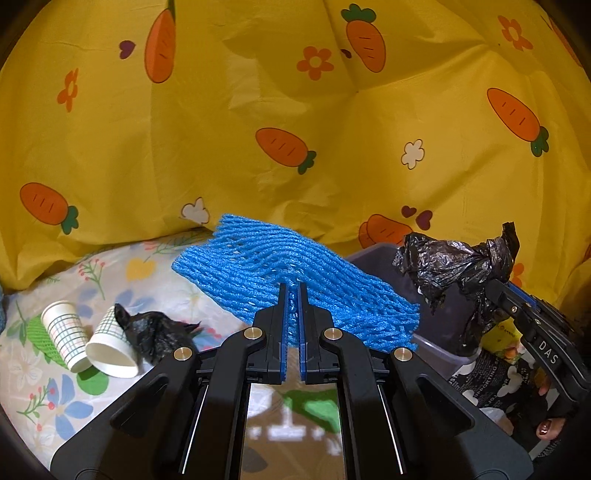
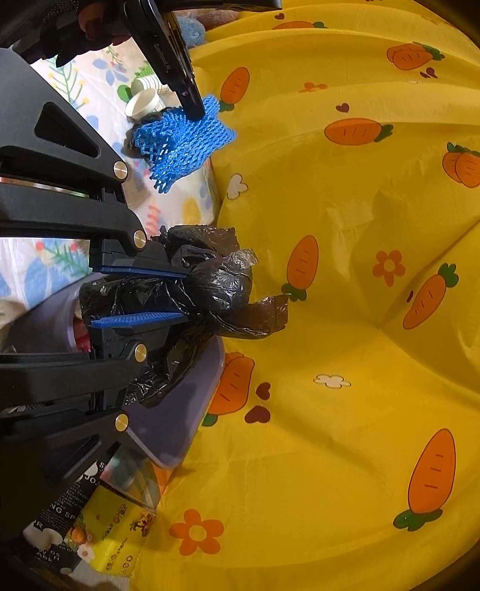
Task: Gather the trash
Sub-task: 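Carry the black bag and blue net to the grey bin and release both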
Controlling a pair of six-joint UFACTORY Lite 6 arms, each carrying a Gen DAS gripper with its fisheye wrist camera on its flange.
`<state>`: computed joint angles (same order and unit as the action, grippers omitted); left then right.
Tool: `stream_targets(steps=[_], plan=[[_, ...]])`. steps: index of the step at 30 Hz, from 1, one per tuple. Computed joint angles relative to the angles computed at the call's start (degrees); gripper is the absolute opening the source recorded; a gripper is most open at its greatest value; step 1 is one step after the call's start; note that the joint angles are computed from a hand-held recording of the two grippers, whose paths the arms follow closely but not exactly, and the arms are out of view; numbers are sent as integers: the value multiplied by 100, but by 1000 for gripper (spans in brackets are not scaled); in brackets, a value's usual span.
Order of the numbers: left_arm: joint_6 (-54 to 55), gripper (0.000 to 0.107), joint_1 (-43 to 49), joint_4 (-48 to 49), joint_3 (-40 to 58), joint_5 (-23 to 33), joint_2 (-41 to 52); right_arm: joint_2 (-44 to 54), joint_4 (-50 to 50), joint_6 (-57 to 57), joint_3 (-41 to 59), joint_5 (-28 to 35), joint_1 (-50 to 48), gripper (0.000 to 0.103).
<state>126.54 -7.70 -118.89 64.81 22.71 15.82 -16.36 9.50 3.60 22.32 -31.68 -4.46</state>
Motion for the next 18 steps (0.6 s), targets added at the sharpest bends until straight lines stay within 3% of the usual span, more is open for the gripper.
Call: stream_targets(steps=[7,18], plan=[[-83,4,-695,-24,719,-190,599,227,-392,268,87,11,-659,18],[-316,4,-1279,192,1484,-454,1355,756,-545,422,411,-92,-881,18]])
